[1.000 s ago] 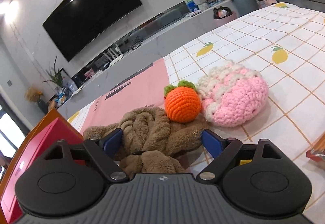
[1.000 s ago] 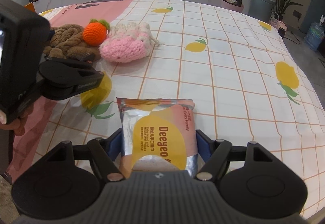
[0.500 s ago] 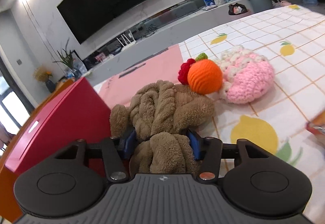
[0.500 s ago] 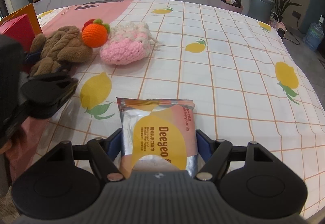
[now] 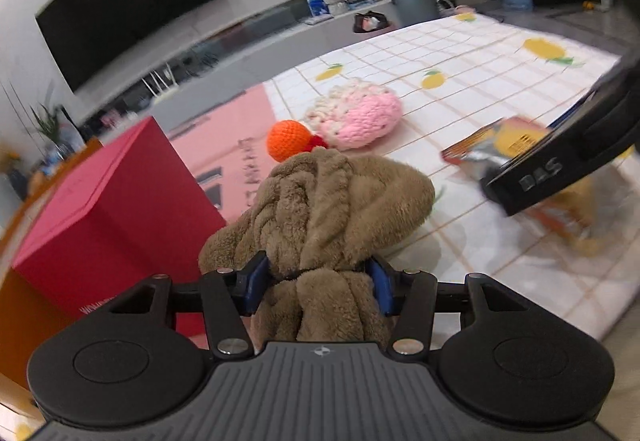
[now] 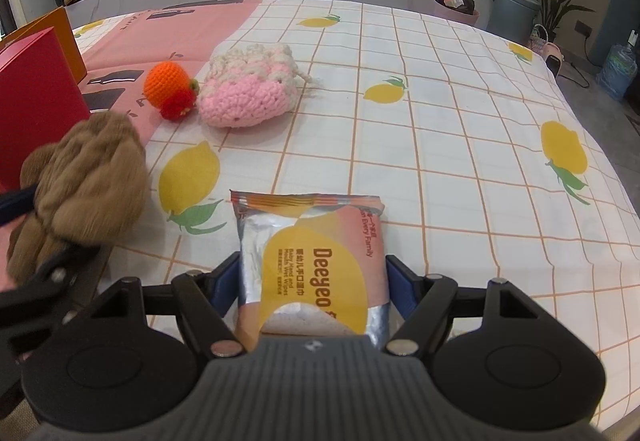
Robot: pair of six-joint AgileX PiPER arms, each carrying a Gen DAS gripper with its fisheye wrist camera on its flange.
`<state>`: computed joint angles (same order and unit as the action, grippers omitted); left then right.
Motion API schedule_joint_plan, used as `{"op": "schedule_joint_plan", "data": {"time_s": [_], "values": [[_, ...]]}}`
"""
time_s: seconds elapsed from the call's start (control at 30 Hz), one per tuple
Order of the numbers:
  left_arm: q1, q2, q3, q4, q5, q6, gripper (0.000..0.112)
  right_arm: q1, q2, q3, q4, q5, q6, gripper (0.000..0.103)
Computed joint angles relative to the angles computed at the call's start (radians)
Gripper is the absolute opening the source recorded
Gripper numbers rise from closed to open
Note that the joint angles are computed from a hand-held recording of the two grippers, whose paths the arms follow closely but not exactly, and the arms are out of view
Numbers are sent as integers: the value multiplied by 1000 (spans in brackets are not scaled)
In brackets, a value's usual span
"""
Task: Organize soft objects
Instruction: 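Grasp the brown terry towel knot with the left gripper, then lift the towel knot and snack packet over the orange box with both grippers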
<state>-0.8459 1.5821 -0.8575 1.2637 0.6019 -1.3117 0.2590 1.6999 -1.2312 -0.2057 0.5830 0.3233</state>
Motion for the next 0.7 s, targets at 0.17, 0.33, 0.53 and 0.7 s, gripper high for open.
{"op": "schedule_joint_plan", "data": {"time_s": [0.17,0.33,0.53,0.7], "values": [[50,-11,-31,-147,-81,210,89,-1,-2,4,5,-2,-7,73],[44,10,-80,-255,29,241,89,0,-3,4,10,1,-9,74],[99,-44,-69,-396,-26,316,90,0,-2,3,10,2,-9,74],[133,-8,-101,-485,-41,422,90,5,-1,3,-2,2,10,74]]}}
